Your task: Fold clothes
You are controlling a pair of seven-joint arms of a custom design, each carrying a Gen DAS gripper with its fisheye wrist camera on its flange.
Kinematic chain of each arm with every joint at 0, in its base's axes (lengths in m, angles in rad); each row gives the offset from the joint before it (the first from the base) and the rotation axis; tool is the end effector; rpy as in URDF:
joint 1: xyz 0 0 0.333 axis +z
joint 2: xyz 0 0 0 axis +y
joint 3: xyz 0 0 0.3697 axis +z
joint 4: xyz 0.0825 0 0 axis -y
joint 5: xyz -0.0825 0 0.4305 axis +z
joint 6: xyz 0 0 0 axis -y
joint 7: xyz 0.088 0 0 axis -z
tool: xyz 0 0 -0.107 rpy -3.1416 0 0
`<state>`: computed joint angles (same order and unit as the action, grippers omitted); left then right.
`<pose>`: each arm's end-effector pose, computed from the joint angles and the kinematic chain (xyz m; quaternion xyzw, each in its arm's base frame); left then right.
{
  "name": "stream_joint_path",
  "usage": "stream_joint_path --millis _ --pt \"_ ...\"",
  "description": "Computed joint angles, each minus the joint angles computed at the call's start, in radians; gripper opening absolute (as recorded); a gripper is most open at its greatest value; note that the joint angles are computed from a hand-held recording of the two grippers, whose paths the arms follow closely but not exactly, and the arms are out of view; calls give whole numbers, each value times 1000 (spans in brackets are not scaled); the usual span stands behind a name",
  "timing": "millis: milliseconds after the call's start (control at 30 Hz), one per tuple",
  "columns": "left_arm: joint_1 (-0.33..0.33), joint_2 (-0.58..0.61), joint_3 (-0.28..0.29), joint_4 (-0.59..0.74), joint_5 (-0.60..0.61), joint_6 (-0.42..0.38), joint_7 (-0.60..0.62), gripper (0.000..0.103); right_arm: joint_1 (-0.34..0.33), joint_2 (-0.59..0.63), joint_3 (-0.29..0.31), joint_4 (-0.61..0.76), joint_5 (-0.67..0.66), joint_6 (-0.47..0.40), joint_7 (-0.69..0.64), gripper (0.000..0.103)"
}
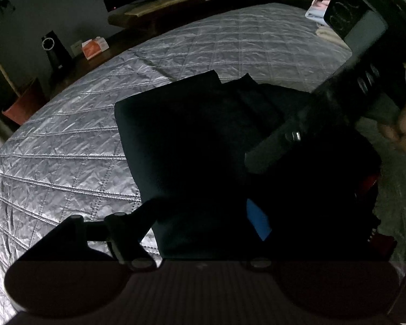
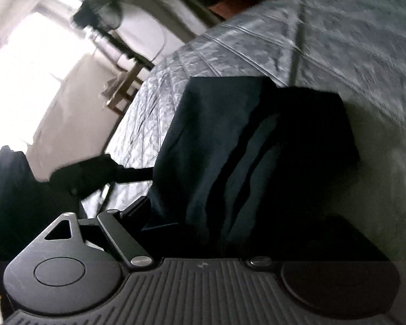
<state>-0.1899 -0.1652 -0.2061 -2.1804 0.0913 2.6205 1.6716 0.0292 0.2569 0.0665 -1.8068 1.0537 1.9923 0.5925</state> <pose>0.5308 -0.2308 0.5605 -0.4579 0.8370 -0.2077 0.2160 0.6790 0.1155 0.4543 -0.7787 0.4271 0.1848 0.4209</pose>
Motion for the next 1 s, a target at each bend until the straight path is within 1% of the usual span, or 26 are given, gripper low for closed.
stream_joint_path --millis 33,100,133,167,200,233,267,300,367,433,467,567,633,800,900,1000 --pt "1 -1 -1 -1 3 1 -4 72 11 -16 4 -20 -7 39 -29 84" --pt "1 0 -3 -1 9 0 -11 72 37 -50 4 -59 -34 127 -32 80" --pt "1 1 -5 0 13 -1 -14 72 51 -67 4 -78 -51 171 -28 71" --pt "0 2 -6 1 15 -1 -16 72 57 -71 -1 -82 -67 191 -4 52" --pt "-1 2 -7 1 17 -1 -18 72 57 -67 -8 -76 -82 194 33 38" --pt "-2 1 -4 3 15 -3 -10 72 56 -64 -14 -70 -97 197 70 22" --pt "-3 1 -6 3 23 -1 -10 72 54 -64 -15 -71 -103 200 80 17" --pt "-2 2 -7 3 30 -3 -11 73 53 -67 -13 -77 -102 205 73 17" --pt "0 5 -8 4 43 -7 -13 76 42 -64 -11 -79 -60 171 111 13" --pt "-2 4 2 9 17 -11 3 76 10 -52 -12 -87 70 108 165 13" --pt "-3 4 7 12 2 -13 12 76 -2 -50 -14 -99 126 90 183 12" --pt "-4 -1 17 15 -38 -8 40 76 -24 -60 -22 -147 256 67 216 12" --pt "-2 -7 17 11 -48 13 45 72 -31 -76 -28 -181 325 58 222 12" --pt "3 -14 17 7 -70 63 31 68 -28 -112 -49 -235 414 66 228 12" --pt "-1 -30 27 -4 -115 110 20 68 -27 -135 -59 -267 490 78 223 12" --pt "16 -37 25 -8 -118 155 -34 68 -24 -161 -71 -287 563 98 208 12"
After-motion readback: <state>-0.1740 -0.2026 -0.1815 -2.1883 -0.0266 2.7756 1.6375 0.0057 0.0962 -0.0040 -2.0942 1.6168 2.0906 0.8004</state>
